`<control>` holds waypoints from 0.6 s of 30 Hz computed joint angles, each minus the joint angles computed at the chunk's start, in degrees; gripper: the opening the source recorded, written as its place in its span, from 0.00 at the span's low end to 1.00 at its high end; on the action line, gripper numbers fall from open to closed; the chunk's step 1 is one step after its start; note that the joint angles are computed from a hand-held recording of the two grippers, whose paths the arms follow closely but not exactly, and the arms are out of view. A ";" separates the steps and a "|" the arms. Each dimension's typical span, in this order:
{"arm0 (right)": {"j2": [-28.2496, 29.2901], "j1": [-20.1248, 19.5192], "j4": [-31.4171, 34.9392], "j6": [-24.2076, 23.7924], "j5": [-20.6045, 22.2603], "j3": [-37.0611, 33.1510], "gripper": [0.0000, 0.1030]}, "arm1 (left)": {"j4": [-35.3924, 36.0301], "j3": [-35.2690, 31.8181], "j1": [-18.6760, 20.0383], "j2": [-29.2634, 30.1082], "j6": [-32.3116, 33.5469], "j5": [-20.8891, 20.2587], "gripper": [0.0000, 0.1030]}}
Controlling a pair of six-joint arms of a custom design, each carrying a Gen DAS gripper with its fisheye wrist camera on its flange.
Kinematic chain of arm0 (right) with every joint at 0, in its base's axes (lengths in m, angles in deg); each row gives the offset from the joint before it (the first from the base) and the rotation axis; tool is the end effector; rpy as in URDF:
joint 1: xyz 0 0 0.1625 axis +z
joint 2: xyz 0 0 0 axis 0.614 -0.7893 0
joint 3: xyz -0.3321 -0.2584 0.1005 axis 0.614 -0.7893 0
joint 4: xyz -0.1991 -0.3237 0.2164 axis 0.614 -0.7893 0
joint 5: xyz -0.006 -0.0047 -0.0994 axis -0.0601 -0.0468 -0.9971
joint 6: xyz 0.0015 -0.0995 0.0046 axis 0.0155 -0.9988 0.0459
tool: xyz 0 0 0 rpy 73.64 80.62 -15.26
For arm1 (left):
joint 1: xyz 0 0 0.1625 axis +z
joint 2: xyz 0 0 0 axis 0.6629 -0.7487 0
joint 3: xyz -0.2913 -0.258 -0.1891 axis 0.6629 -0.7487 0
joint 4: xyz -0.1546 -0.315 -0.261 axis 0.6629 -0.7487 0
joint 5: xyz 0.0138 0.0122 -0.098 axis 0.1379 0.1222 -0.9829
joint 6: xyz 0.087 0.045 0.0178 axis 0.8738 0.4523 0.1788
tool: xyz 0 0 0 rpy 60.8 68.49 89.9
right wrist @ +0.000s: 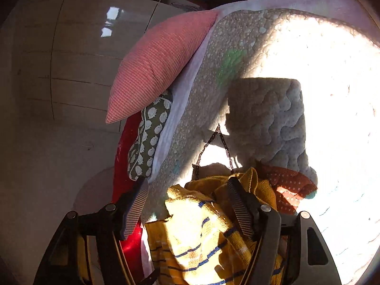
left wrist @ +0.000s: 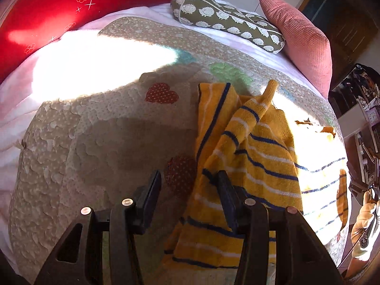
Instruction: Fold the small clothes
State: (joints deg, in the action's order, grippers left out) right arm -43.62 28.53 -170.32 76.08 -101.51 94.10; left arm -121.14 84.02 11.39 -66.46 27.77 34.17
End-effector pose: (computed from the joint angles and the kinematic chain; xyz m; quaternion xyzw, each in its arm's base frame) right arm -0.1432 -0.7685 0.3705 0.1153 0.9272 -0.3258 0.1443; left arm -0.2340 -0.6536 0.0357 -0.0801 0.9095 -0.2874 0.2896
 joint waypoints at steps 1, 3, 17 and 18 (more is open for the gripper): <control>-1.40 -0.30 0.43 -1.28 -0.01 1.04 0.73 | -0.13 1.28 -0.51 -0.88 -0.67 0.64 0.46; -4.25 -0.64 1.98 -5.08 -1.71 3.51 0.73 | 0.22 3.98 -2.02 -2.48 -1.79 2.43 0.46; -24.81 -3.08 -6.44 -35.81 -13.65 37.34 0.73 | 27.40 10.80 -18.45 -2.33 -24.63 20.43 0.67; -25.40 -3.78 -6.68 -35.83 -12.80 38.49 0.73 | 27.41 10.88 -19.04 -2.13 -25.29 20.10 0.67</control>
State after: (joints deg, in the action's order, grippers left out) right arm -69.02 24.75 -177.01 40.24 -114.31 132.59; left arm -93.73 94.90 -7.65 -68.58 2.48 54.27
